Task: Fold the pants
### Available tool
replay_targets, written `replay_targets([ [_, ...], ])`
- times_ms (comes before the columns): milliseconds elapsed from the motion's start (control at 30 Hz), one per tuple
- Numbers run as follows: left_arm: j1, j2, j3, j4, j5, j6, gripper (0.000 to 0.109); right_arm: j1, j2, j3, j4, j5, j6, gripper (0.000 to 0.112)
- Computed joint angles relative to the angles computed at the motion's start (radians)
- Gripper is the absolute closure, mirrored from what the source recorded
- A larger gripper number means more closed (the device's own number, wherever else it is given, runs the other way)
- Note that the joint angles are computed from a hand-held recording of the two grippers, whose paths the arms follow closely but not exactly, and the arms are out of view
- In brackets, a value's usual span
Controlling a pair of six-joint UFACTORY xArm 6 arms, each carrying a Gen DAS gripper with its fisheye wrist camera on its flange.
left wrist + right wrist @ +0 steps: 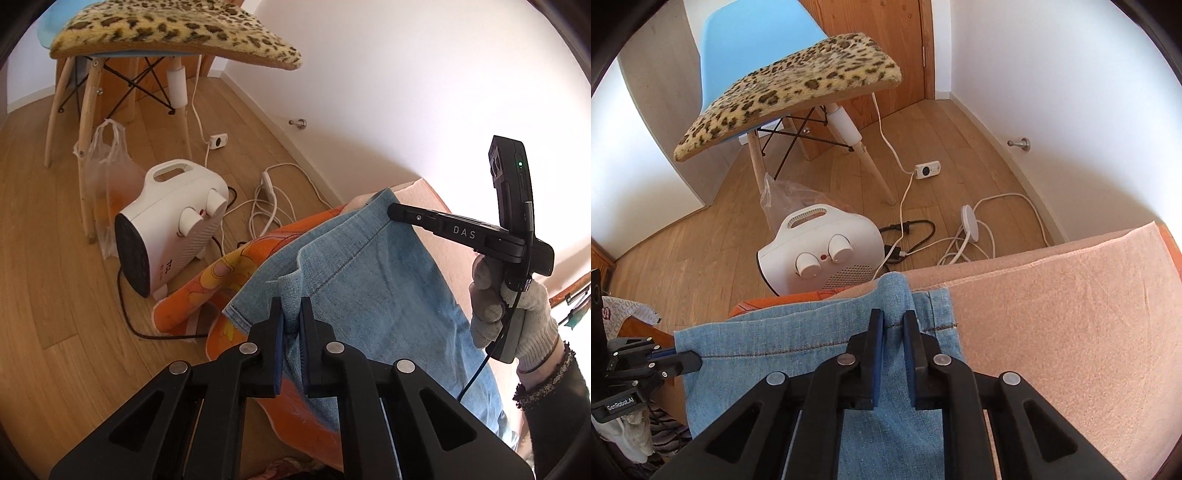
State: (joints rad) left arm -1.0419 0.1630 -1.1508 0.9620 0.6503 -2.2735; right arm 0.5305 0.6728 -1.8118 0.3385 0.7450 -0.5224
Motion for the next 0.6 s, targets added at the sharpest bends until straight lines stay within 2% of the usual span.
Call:
replay_targets([
  [100, 0.003, 0.008, -0.020, 0.008, 0.014, 0.032, 0.103, -0.002, -0.020, 0.009, -0.020, -0.035, 0.015, 0.107],
  [200, 0.041, 0.022, 0.005, -0.032, -0.078, 0.050, 0.102, -0.001, 0.015, -0.039, -0.091, -0.036, 0.088, 0.108],
  [233, 0.047, 0.021, 0.022, -0.044, -0.098, 0.036, 0.101, 0.002, 0.032, -0.055, -0.146, -0.046, 0.130, 0.112],
  [300, 0.046, 0.004, 0.053, -0.056, -0.107, -0.006, 0.087, 0.004, 0.069, -0.096, -0.221, -0.035, 0.187, 0.111],
  [367, 0.043, -0.024, 0.087, -0.025, -0.113, -0.062, 0.077, -0.003, 0.069, -0.095, -0.184, -0.032, 0.174, 0.111],
  [400, 0.043, -0.036, 0.101, -0.004, -0.118, -0.097, 0.069, -0.005, 0.051, -0.069, -0.175, -0.049, 0.172, 0.108],
  [467, 0.060, -0.047, 0.132, 0.095, -0.185, -0.226, 0.063, -0.008, 0.008, -0.014, -0.150, -0.070, 0.147, 0.093],
  [533, 0.086, -0.032, 0.137, 0.152, -0.267, -0.297, 0.061, -0.013, -0.044, 0.052, -0.126, -0.087, 0.131, 0.084],
  [600, 0.099, -0.013, 0.127, 0.179, -0.303, -0.327, 0.058, -0.028, -0.102, 0.116, -0.007, -0.069, 0.071, 0.080],
])
